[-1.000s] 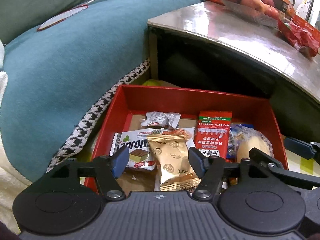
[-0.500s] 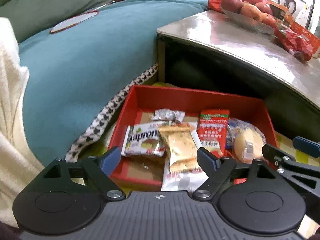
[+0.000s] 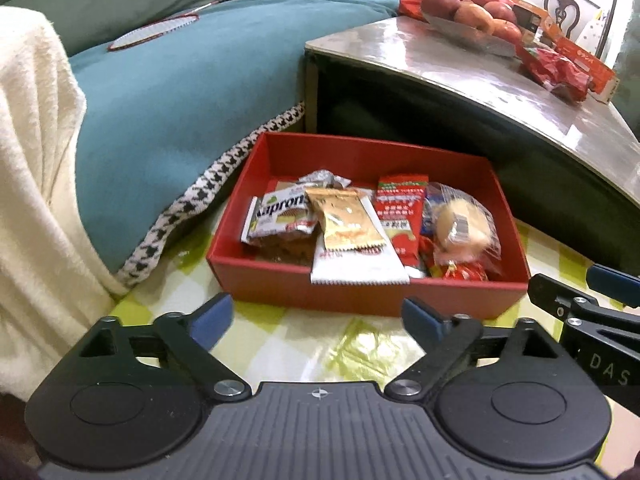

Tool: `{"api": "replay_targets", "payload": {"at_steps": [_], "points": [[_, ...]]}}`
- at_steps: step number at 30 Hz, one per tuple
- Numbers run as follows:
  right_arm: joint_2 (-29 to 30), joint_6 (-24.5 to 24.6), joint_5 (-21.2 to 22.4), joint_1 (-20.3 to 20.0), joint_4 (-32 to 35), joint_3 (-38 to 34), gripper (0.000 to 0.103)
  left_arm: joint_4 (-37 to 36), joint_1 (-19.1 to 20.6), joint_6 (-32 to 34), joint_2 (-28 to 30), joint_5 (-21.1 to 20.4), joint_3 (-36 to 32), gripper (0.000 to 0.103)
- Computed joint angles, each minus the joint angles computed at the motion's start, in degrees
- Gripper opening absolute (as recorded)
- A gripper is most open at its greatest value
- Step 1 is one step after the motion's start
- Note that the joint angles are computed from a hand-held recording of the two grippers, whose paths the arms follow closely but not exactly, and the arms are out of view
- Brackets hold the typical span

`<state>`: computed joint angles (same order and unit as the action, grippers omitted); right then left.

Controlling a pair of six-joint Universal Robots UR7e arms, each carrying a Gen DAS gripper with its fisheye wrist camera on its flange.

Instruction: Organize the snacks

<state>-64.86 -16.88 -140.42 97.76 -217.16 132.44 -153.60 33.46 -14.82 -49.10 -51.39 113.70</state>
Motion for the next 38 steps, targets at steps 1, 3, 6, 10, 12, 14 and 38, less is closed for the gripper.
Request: {"api": "replay_targets", "payload": {"at_steps": [1, 3, 6, 10, 12, 14, 38], "points": [[-0.1, 0.2, -0.1, 0.2, -0.2, 0.4, 0.062, -0.3, -0.3, -0.1, -0.3, 0.1, 0.7, 0.1], [-0.1, 0.8, -0.5, 0.5, -0.2, 1.1, 0.062, -0.4, -0.9, 0.0, -0.8, 0.4, 1.6, 0.1], [-0.1, 1.8, -1.0, 1.1, -0.2, 1.9, 0.062, -0.5, -1.6, -0.1, -1.5, 0.7, 2.9, 0.102], [-0.2, 2.7, -1.5, 1.9, -0.8, 3.1, 0.062, -1.3, -2.4, -0.2, -2.4, 1.1, 4.5, 0.103], [-0.3, 3.1, -1.6, 2.3, -1.0, 3.5, 0.062, -1.5, -2.6, -0.2, -2.9, 1.0, 5.0, 0.103], [-0.4, 3.4, -1.9, 2.7, -1.1, 3.9, 0.062, -1.7, -2.8, -0.5, -3.5, 0.8, 5.7, 0.103], [-0.9, 3.7, -2.3, 4.5, -2.9, 5.9, 0.066, -5.1, -5.0, -0.3, -5.5, 2.7, 9.5, 0.103]]}}
